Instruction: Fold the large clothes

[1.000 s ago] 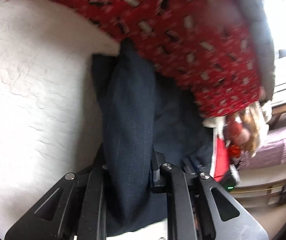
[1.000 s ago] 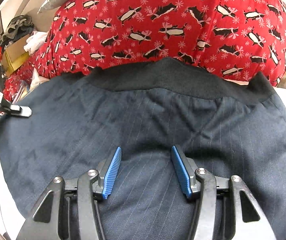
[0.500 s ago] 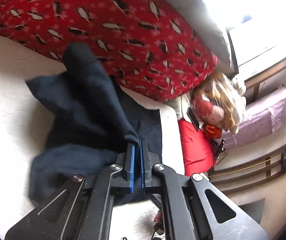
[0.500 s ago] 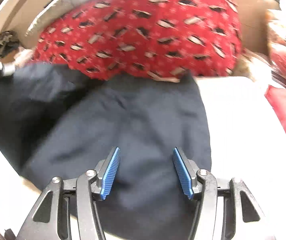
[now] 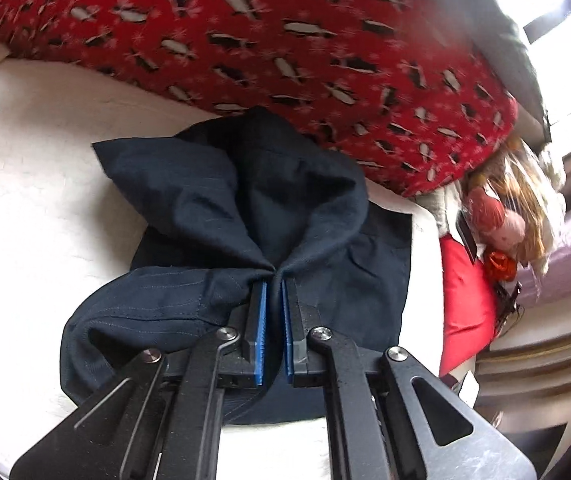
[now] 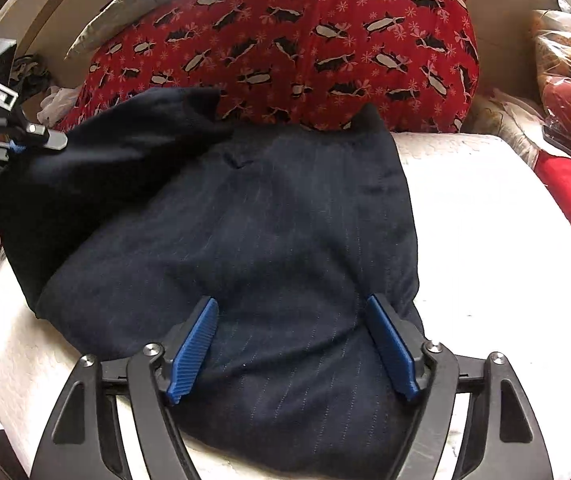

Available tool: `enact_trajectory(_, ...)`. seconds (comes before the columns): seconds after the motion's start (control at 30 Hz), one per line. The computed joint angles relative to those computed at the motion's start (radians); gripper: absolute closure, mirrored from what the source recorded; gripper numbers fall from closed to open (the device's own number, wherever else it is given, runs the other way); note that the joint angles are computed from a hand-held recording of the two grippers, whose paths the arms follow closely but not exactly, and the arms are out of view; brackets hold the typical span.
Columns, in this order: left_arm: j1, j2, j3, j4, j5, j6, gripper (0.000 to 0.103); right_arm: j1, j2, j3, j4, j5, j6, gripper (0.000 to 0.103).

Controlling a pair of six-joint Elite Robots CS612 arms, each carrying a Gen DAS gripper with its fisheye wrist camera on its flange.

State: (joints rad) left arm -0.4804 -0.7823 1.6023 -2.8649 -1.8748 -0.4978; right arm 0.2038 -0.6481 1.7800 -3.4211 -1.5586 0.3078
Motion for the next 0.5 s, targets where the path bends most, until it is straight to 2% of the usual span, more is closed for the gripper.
enact_trajectory(0.1,0.002,-0.001,0.011,-0.041,0.087,0.001,0.098,0.000,0.005,-0.005,-0.001,-0.001,-0.012,0.020)
enact_trajectory(0.17,0.022,0.005,0.016,-0.081,0.081,-0.028,0.098,0.002,0.005,-0.005,0.000,-0.005,-0.014,0.019)
enact_trajectory(0.23,0.050,0.014,0.022,-0.124,0.079,-0.082,0.098,0.002,0.007,-0.006,-0.001,-0.005,-0.017,0.018)
enact_trajectory(0.37,0.098,0.022,0.041,-0.128,0.186,-0.199,0.098,0.002,0.009,-0.007,-0.004,-0.004,-0.019,0.017)
enact_trajectory(0.4,0.118,0.028,0.047,-0.133,0.178,-0.252,0.098,0.003,0.009,-0.008,-0.002,-0.007,-0.021,0.017)
enact_trajectory(0.43,0.147,0.040,0.055,-0.158,0.134,-0.314,0.098,0.004,0.009,-0.009,-0.001,-0.012,-0.025,0.017)
enact_trajectory(0.47,0.171,0.051,0.065,-0.200,0.083,-0.370,0.098,0.006,0.010,-0.011,0.002,-0.017,-0.029,0.016)
enact_trajectory(0.5,0.202,0.069,0.083,-0.284,0.013,-0.450,0.098,0.007,0.010,-0.013,0.005,-0.021,-0.032,0.016)
